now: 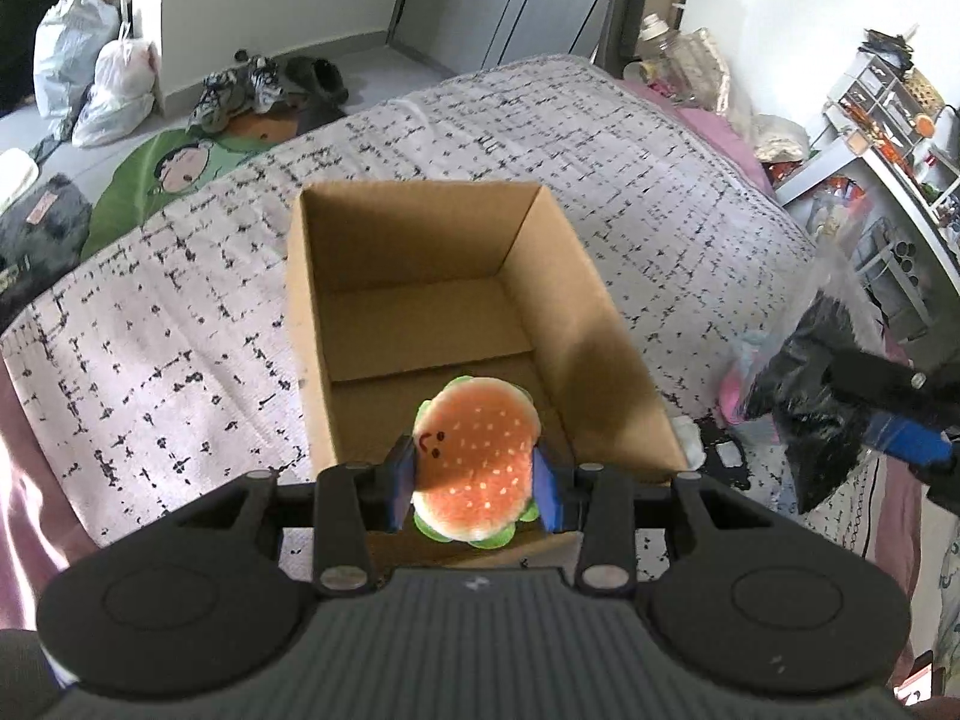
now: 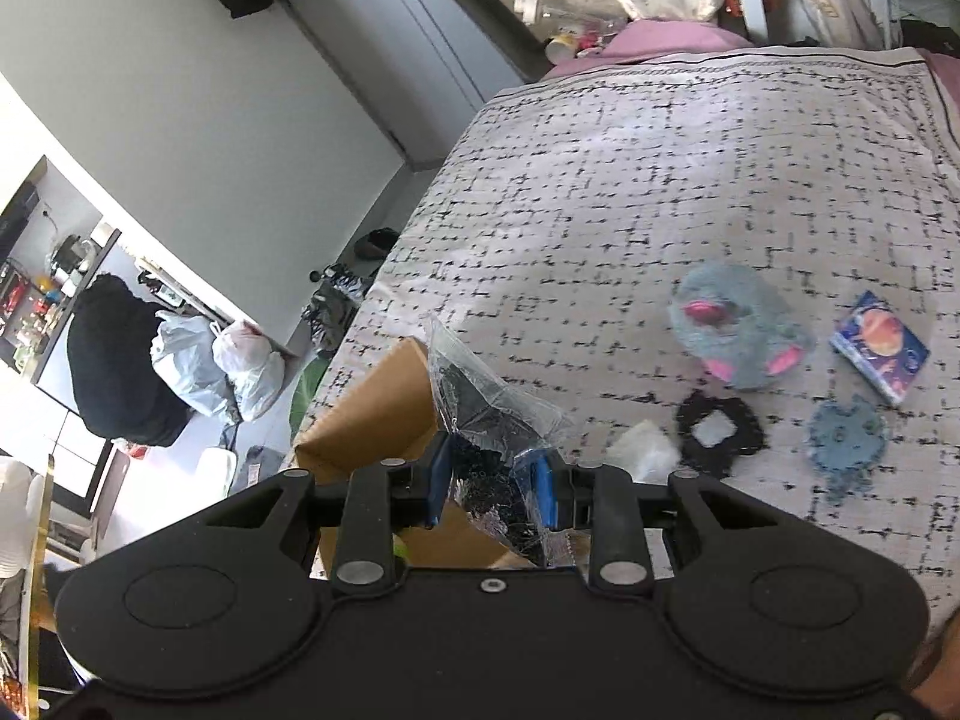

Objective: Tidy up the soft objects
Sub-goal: 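Carry the burger plush and the clear bag over the cardboard box with both grippers, then open the left gripper over the box while the right releases the bag inside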

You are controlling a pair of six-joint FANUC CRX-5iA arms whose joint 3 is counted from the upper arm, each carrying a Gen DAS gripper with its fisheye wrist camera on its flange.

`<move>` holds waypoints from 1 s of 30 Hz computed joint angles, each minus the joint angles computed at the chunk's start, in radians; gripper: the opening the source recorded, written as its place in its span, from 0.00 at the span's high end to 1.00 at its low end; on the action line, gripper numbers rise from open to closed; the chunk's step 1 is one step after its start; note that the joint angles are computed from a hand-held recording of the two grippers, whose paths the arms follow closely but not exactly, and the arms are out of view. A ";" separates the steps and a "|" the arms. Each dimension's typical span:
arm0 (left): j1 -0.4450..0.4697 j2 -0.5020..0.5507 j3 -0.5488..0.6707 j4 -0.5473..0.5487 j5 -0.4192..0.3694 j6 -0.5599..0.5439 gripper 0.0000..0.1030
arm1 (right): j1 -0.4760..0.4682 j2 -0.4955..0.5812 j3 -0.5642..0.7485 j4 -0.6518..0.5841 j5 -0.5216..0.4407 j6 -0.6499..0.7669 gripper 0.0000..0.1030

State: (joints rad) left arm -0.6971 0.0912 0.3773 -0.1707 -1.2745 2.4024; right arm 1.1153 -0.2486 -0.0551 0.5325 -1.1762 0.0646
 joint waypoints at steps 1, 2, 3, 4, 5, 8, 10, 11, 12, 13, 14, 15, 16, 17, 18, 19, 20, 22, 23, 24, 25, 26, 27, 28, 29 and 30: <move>0.008 -0.003 -0.013 0.011 0.007 -0.003 0.62 | -0.002 0.011 0.010 -0.005 0.005 0.005 0.72; 0.016 -0.006 -0.026 0.024 0.014 -0.007 0.62 | -0.006 0.017 0.018 -0.017 0.016 0.010 0.72; 0.025 -0.009 -0.040 0.037 0.020 -0.012 0.62 | -0.013 0.022 0.025 -0.037 0.034 0.014 0.72; 0.033 -0.013 -0.056 0.051 0.028 -0.017 0.62 | -0.019 0.025 0.030 -0.055 0.051 0.018 0.72; 0.042 -0.019 -0.073 0.064 0.040 -0.026 0.62 | -0.026 0.031 0.036 -0.073 0.066 0.024 0.72; 0.062 -0.032 -0.108 0.100 0.059 -0.063 0.62 | -0.031 0.060 0.058 -0.092 0.080 0.038 0.72; 0.068 -0.034 -0.114 0.107 0.056 -0.076 0.62 | -0.032 0.079 0.070 -0.103 0.085 0.047 0.72; 0.075 -0.040 -0.122 0.116 0.059 -0.081 0.62 | -0.032 0.087 0.075 -0.111 0.086 0.048 0.72; 0.082 -0.047 -0.133 0.124 0.065 -0.086 0.62 | -0.031 0.094 0.079 -0.117 0.087 0.048 0.72; 0.088 -0.054 -0.142 0.129 0.069 -0.089 0.62 | -0.028 0.100 0.082 -0.118 0.087 0.048 0.72; 0.090 -0.060 -0.147 0.127 0.068 -0.088 0.62 | -0.025 0.106 0.085 -0.120 0.085 0.048 0.72; 0.092 -0.066 -0.151 0.122 0.066 -0.086 0.62 | -0.022 0.111 0.086 -0.124 0.084 0.049 0.72; 0.095 -0.070 -0.154 0.119 0.065 -0.085 0.62 | -0.019 0.115 0.088 -0.127 0.083 0.049 0.72; 0.098 -0.075 -0.159 0.118 0.063 -0.086 0.62 | -0.016 0.120 0.090 -0.131 0.082 0.051 0.72; 0.102 -0.082 -0.167 0.118 0.065 -0.086 0.62 | -0.016 0.127 0.096 -0.138 0.080 0.056 0.72; 0.105 -0.085 -0.169 0.118 0.064 -0.088 0.62 | -0.014 0.132 0.097 -0.142 0.081 0.057 0.72; 0.107 -0.086 -0.169 0.119 0.058 -0.093 0.61 | -0.013 0.136 0.099 -0.148 0.084 0.059 0.72; 0.118 -0.085 -0.167 0.137 0.044 -0.109 0.59 | -0.011 0.147 0.107 -0.164 0.083 0.068 0.72; 0.124 -0.084 -0.166 0.150 0.038 -0.116 0.58 | -0.011 0.154 0.116 -0.175 0.076 0.079 0.71; 0.128 -0.082 -0.162 0.159 0.029 -0.123 0.58 | -0.011 0.162 0.127 -0.190 0.068 0.093 0.69; 0.130 -0.078 -0.156 0.164 0.018 -0.130 0.57 | -0.013 0.167 0.138 -0.204 0.060 0.102 0.68; 0.130 -0.077 -0.151 0.167 0.010 -0.133 0.56 | -0.013 0.169 0.142 -0.213 0.054 0.098 0.61; 0.128 -0.075 -0.143 0.165 0.001 -0.133 0.55 | -0.012 0.165 0.140 -0.215 0.056 0.092 0.56; 0.126 -0.077 -0.138 0.161 -0.004 -0.131 0.54 | -0.008 0.155 0.131 -0.206 0.060 0.081 0.49; 0.121 -0.075 -0.128 0.154 -0.011 -0.127 0.52 | -0.002 0.144 0.120 -0.191 0.063 0.071 0.46; 0.116 -0.071 -0.115 0.146 -0.021 -0.120 0.49 | 0.003 0.133 0.112 -0.181 0.063 0.067 0.46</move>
State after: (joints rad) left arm -0.5814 0.0204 0.2621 -0.0249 -1.2959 2.2821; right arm 1.1178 -0.1152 0.0573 0.3515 -1.1130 0.1313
